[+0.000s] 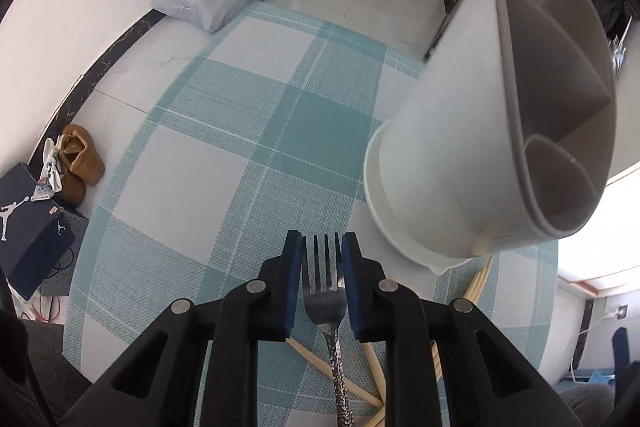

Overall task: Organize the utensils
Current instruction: 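Lift the fork with the left tool while the right tool approaches the chopsticks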

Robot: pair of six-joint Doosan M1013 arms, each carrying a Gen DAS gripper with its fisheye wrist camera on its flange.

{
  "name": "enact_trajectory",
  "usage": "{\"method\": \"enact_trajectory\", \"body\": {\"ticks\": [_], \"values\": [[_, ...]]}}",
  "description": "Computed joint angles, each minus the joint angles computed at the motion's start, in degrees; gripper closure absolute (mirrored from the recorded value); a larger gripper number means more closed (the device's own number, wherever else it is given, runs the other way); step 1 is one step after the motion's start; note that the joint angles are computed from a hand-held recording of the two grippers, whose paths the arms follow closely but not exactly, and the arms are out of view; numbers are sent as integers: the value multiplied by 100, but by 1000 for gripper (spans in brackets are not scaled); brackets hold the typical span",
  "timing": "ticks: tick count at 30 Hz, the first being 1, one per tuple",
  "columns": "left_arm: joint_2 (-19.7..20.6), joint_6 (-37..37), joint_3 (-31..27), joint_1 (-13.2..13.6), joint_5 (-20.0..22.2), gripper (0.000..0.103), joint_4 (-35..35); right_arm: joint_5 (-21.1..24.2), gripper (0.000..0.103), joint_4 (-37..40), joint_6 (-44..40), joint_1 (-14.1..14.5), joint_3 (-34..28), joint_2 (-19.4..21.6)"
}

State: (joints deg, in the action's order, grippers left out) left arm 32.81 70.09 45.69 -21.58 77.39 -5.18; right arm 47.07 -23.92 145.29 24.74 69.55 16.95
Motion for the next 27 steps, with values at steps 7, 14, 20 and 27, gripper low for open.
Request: {"method": "enact_trajectory", "body": {"ticks": [7, 14, 20, 27], "values": [[-179, -227, 163, 172, -507, 87, -223, 139, 6, 820, -358, -110, -69, 103], [-201, -300, 157, 337, -927, 88, -454, 481, 25, 2052, -691, -285, -187, 307], [-243, -59, 245, 552, -1436, 88, -835, 693, 34, 2275, -1086, -226, -416, 457], [-374, 426, 480, 667, -1875, 88, -1181, 1167, 38, 2320, -1512, -154, -837, 725]]}}
